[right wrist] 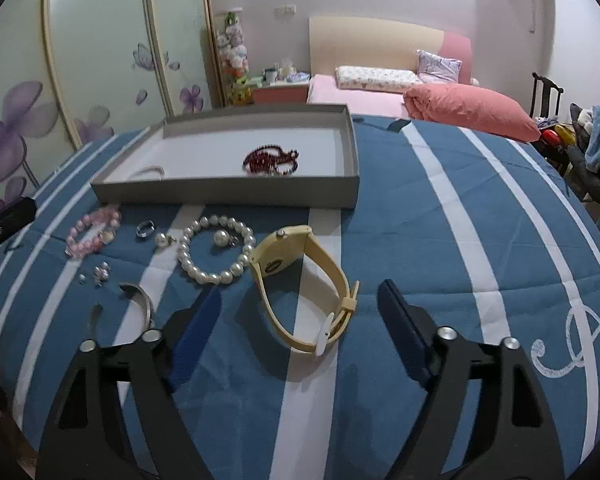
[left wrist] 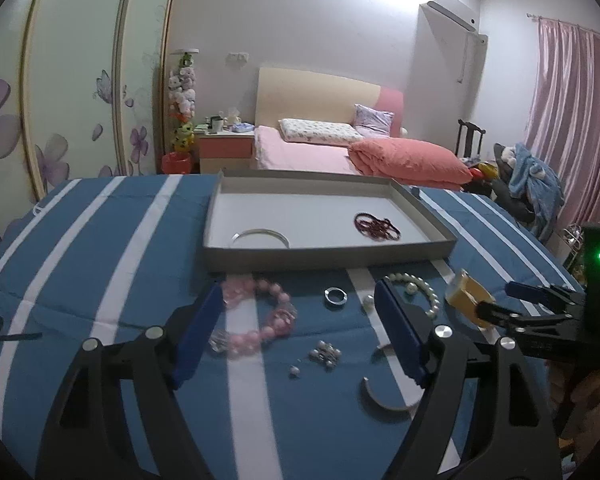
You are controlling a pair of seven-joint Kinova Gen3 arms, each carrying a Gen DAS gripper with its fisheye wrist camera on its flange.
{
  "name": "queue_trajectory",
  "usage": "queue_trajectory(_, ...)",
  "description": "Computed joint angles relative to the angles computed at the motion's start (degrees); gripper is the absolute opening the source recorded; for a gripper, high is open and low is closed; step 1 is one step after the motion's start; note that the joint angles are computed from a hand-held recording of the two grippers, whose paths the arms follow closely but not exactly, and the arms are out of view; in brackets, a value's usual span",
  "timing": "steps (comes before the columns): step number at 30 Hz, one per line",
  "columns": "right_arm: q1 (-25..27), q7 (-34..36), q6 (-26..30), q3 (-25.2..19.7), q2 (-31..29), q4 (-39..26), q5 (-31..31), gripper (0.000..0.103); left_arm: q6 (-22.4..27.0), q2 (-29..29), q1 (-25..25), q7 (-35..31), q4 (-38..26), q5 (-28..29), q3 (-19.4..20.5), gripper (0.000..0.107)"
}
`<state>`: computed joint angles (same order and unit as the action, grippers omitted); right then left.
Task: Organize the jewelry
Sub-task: 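Grasp the yellow watch with the right tool while the left tool grasps the thick silver cuff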
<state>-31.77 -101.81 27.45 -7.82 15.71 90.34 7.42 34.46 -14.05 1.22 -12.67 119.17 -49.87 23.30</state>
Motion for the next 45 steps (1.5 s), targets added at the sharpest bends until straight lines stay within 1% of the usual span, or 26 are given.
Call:
queue_trajectory(1, -0.90, -0.32, -0.07, 0.95, 0.51, -0.21, 0.58, 0.084, -0.02, 0.28, 0.14, -0.04, -0.10, 0.04, 0.15, 0.076)
queue_trajectory(3, -0.02, 0.57, 2.04, 0.07, 1.88, -2.20, 0.12, 0.085, 0.01, 0.47, 0.64, 0.03, 0.17, 0.14, 0.33, 0.076)
queue_trajectory(7, -0.24, 1.41, 5.39, 0.37, 4.14, -5.46, 0.03, 0.085, -0.10, 1.10, 1.99, -0.71, 0.43, 0.97, 0.11, 0.076)
queue_trajectory(10, -0.88, 1.84, 6.76, 0.83, 5.10, -7.08, 0.61, 0.085, -0.46, 1.59, 3.22, -1.90, 0.51, 2.06, -0.54, 0.076)
queue_trajectory(11, -1.16, 1.83, 7.34, 0.99, 5.38, -7.53, 0.89, 0.084, -0.66, 1.74, 3.66, -2.59, 0.53, 2.54, -0.87, 0.076)
queue_trajectory(13, -0.50, 2.94, 8.43, 0.21, 5.85, -8.33, 0.18, 0.056, -0.74, 2.14, 4.33, -3.46, 0.38, 3.12, -0.99, 0.077)
queue_trajectory(14, -0.80, 2.82, 8.49, 0.60, 5.77, -8.26, 0.20, 0.051, -0.77, 2.46, 4.53, -3.60, 0.33, 3.15, -0.95, 0.079)
queue_trajectory(15, -1.52, 1.76, 8.25, 1.40, 5.54, -8.00, 0.99, 0.040, -0.74, 2.76, 4.80, -3.69, 0.23, 3.22, -0.95, 0.080)
queue_trajectory(18, -0.28, 1.16, 7.20, 0.94, 4.48, -6.37, -0.53, 0.035, -0.99, 4.09, 6.19, -4.97, -0.27, 4.15, -1.65, 0.081)
queue_trajectory(21, 0.30, -0.33, 6.10, 1.16, 3.30, -4.52, -1.21, 0.034, 0.19, 6.04, 8.33, -6.54, -1.37, 5.57, -2.39, 0.081)
queue_trajectory(23, 0.84, -1.07, 5.46, 1.08, 2.57, -3.42, -1.67, 0.034, 1.97, 7.37, 10.05, -7.09, -2.49, 6.45, -2.99, 0.082)
queue_trajectory(25, 1.80, -0.66, 4.86, 0.46, 2.02, -2.49, -2.61, 0.034, 3.36, 8.49, 11.81, -6.17, -3.09, 6.45, -3.33, 0.082)
queue_trajectory(27, 2.05, -0.59, 4.62, 0.20, 1.85, -2.29, -3.00, 0.034, 5.57, 10.43, 13.74, -6.49, -4.67, 7.07, -3.87, 0.082)
queue_trajectory(31, 3.17, 1.05, 3.97, -0.96, 1.57, -1.88, -4.90, 0.035, 10.31, 14.51, 17.40, -5.41, -8.00, 6.58, -5.01, 0.082)
queue_trajectory(33, 3.22, 1.54, 3.89, -1.16, 1.58, -1.94, -5.46, 0.035, 11.35, 15.88, 18.71, -5.72, -9.37, 7.64, -6.37, 0.082)
queue_trajectory(37, 3.78, 2.85, 3.51, -1.64, 1.36, -1.68, -7.01, 0.035, 12.48, 17.78, 20.79, -8.38, -11.78, 10.49, -9.25, 0.082)
queue_trajectory(40, 3.98, 3.21, 3.22, -1.62, 1.18, -1.47, -7.73, 0.035, 14.87, 19.37, 23.28, -8.61, -13.68, 10.47, -10.86, 0.082)
queue_trajectory(45, 4.14, 3.84, 3.10, -1.72, 1.17, -1.45, -8.49, 0.035, 16.11, 20.36, 24.97, -7.98, -15.44, 11.56, -13.13, 0.081)
